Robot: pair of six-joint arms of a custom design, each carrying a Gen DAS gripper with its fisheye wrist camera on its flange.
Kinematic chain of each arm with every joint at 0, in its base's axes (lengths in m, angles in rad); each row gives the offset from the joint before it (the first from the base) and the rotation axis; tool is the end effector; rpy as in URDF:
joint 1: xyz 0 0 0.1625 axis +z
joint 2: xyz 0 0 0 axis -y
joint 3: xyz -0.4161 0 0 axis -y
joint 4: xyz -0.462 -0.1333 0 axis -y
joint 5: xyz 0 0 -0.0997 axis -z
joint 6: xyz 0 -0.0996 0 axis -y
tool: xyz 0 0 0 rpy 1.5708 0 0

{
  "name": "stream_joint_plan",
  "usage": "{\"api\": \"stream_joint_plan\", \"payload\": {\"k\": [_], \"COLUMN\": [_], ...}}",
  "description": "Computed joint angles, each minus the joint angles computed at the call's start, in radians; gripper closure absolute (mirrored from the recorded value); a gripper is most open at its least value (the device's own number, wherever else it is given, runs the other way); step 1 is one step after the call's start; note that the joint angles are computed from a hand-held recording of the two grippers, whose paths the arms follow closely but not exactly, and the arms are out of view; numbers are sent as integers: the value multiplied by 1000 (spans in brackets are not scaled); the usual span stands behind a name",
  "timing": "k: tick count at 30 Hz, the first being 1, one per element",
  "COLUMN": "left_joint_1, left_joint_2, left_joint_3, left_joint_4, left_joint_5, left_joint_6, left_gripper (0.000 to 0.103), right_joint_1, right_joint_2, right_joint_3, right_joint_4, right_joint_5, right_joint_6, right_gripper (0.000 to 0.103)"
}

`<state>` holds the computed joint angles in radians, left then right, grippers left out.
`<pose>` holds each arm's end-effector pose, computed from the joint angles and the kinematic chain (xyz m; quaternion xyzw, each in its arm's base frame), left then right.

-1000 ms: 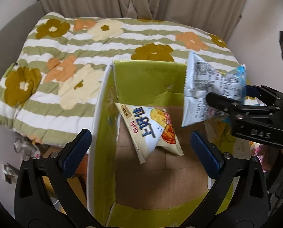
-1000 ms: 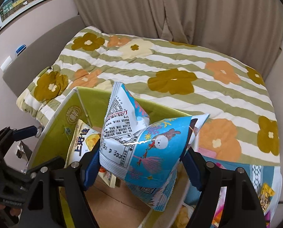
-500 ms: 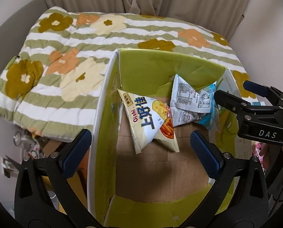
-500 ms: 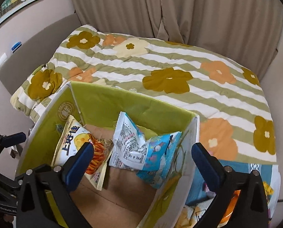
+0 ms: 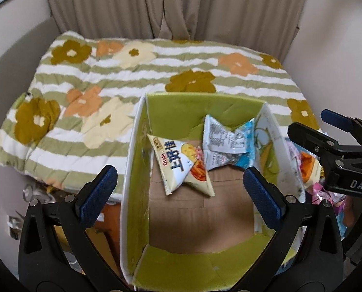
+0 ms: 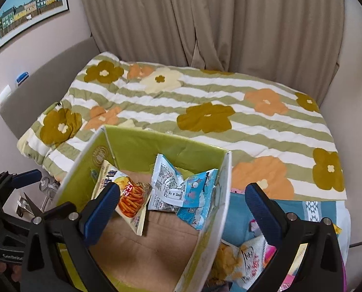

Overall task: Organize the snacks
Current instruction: 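Move both tools back over the snack pile on the table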

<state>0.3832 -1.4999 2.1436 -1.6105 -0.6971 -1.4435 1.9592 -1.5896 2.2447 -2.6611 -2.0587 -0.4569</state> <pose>-0.3341 -0.3608 0.1910 0.0144 0.8741 -0.3228 0.3628 0.2642 -0.4170 0.2593 0.3411 -0.8855 0.2013 0.2429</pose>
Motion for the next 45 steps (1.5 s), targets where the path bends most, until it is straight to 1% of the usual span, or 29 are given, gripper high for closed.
{"api": "stream_joint_plan", "payload": {"k": [5, 8, 10, 13, 14, 15, 18, 20, 21, 22, 23, 25, 28, 29, 31, 32, 35, 38, 41, 45], "left_joint_1": [-83, -137, -171, -217, -231, -245, -281, -301, -311, -317, -323, -330, -333, -332, -323, -319, -296, -270, -234, -184], "left_joint_2": [44, 95, 133, 193, 215, 238, 315, 369, 399, 417, 437, 476, 545, 569, 612, 632, 684, 738, 786, 844], "left_joint_3": [-57, -97, -124, -161, -172, -183, -221, -250, -265, -271, -278, -288, -310, -320, -333, -339, -359, -390, -405, -413], "left_joint_4": [128, 204, 233, 251, 248, 242, 218, 202, 187, 173, 150, 84, -2, -27, -96, -131, -232, -288, -373, -474], "left_joint_5": [15, 17, 11, 8, 8, 7, 4, 2, 1, -2, -6, -16, -35, -40, -56, -63, -94, -113, -138, -178], "left_joint_6": [-123, -225, -283, -343, -357, -370, -387, -391, -389, -387, -380, -358, -320, -307, -268, -250, -183, -112, -29, 67], "left_gripper": [1, 1, 1, 1, 1, 1, 1, 1, 1, 1, 1, 1, 1, 1, 1, 1, 1, 1, 1, 1], "right_joint_1": [13, 10, 1, -31, -52, -63, -129, -179, -217, -235, -270, -338, -461, -516, -593, -643, -757, -848, -904, -929], "right_joint_2": [-121, -208, -268, -381, -431, -461, -594, -659, -703, -725, -757, -806, -872, -895, -924, -941, -956, -949, -925, -883], "right_joint_3": [23, 46, 59, 73, 79, 84, 99, 94, 92, 90, 87, 80, 65, 60, 55, 53, 42, 32, 27, 30], "right_joint_4": [54, 80, 107, 171, 195, 204, 254, 300, 325, 339, 360, 396, 459, 481, 508, 529, 563, 582, 583, 556], "right_joint_5": [22, 32, 38, 68, 81, 87, 129, 164, 184, 195, 215, 251, 327, 363, 407, 436, 495, 547, 577, 576], "right_joint_6": [-1, -19, -32, -64, -92, -109, -170, -196, -218, -231, -254, -294, -359, -393, -442, -474, -545, -595, -617, -626], "right_gripper": [1, 1, 1, 1, 1, 1, 1, 1, 1, 1, 1, 1, 1, 1, 1, 1, 1, 1, 1, 1]}}
